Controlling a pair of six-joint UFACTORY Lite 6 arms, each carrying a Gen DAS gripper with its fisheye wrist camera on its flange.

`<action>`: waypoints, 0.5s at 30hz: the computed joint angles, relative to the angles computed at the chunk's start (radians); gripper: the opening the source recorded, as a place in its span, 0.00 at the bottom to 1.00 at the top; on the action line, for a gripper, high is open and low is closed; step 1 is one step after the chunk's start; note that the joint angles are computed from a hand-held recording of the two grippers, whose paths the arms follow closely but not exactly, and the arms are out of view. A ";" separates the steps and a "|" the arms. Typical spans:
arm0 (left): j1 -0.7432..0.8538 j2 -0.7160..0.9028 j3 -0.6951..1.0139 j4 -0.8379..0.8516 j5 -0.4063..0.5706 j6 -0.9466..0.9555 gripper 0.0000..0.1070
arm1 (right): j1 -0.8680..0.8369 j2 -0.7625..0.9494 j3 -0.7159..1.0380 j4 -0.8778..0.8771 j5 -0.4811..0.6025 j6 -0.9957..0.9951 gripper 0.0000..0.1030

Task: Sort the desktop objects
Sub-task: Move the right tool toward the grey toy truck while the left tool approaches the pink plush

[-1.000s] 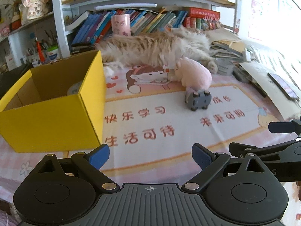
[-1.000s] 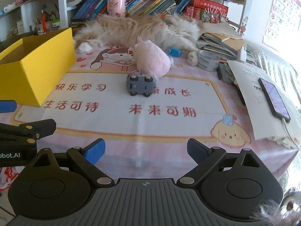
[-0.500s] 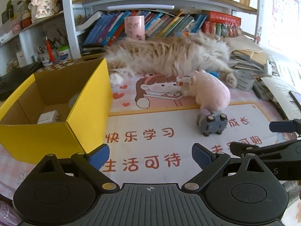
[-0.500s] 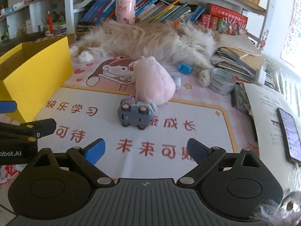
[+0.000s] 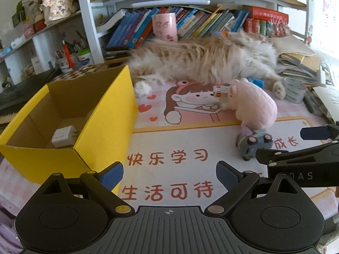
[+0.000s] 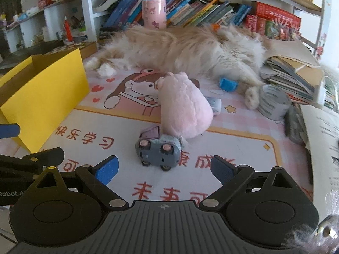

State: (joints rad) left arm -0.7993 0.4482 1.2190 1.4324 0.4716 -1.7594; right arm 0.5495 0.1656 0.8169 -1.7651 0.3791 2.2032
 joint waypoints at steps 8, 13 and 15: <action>0.005 0.089 0.129 -0.143 0.030 0.155 0.90 | -0.105 0.080 0.083 -0.167 -0.112 0.080 0.92; -0.007 0.131 0.190 -0.198 0.053 0.242 0.90 | -0.171 0.160 0.160 -0.211 -0.214 0.097 0.92; -0.013 0.142 0.206 -0.225 0.064 0.281 0.90 | -0.193 0.191 0.190 -0.187 -0.243 0.081 0.92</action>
